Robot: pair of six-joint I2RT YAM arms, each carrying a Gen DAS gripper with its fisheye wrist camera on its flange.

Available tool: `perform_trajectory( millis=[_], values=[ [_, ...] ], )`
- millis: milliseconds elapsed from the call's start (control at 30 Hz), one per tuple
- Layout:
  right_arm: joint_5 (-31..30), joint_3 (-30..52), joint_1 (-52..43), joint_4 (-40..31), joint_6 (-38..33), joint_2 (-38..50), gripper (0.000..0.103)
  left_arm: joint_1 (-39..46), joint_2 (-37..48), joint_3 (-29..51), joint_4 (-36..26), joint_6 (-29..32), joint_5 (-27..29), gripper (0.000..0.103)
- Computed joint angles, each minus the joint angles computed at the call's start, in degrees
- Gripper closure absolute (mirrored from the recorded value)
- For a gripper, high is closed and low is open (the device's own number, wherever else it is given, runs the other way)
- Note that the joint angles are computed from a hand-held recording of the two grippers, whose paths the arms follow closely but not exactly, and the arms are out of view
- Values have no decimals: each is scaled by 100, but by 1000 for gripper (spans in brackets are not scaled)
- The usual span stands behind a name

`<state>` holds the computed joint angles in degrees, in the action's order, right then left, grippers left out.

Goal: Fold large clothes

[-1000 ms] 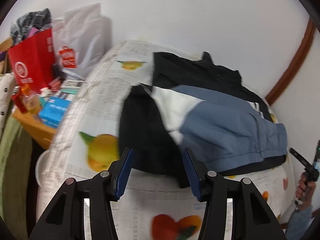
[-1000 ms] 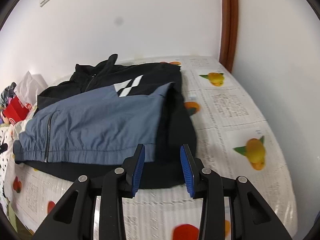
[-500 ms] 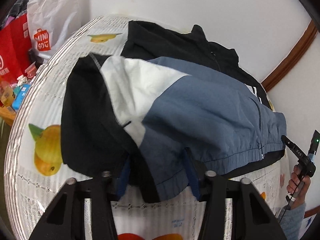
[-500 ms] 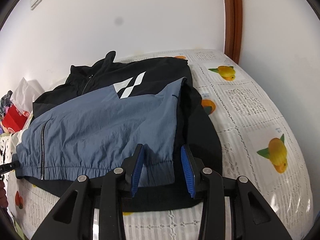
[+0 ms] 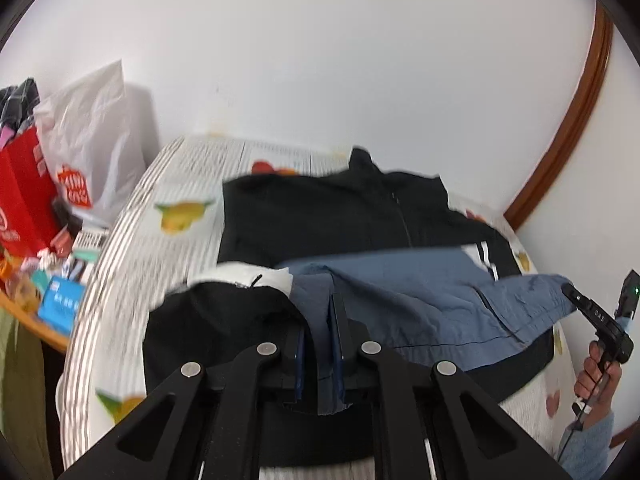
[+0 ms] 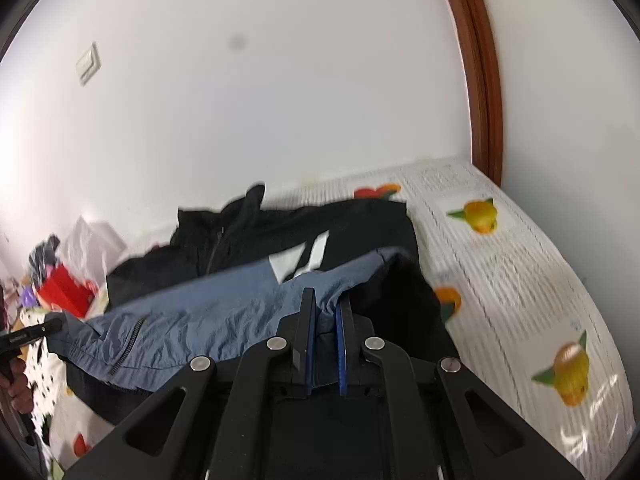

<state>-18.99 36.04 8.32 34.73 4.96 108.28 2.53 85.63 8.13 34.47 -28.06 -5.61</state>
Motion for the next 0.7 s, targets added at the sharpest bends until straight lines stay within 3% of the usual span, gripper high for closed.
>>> perform_trajectory(
  millis=[433, 700],
  values=[
    [628, 1865, 440, -643, 4, 1362, 94, 977, 2684, 1961, 215, 665, 696, 89],
    [907, 2792, 504, -1206, -43, 2104, 91, 1043, 3355, 2453, 200, 677, 884, 80]
  ],
)
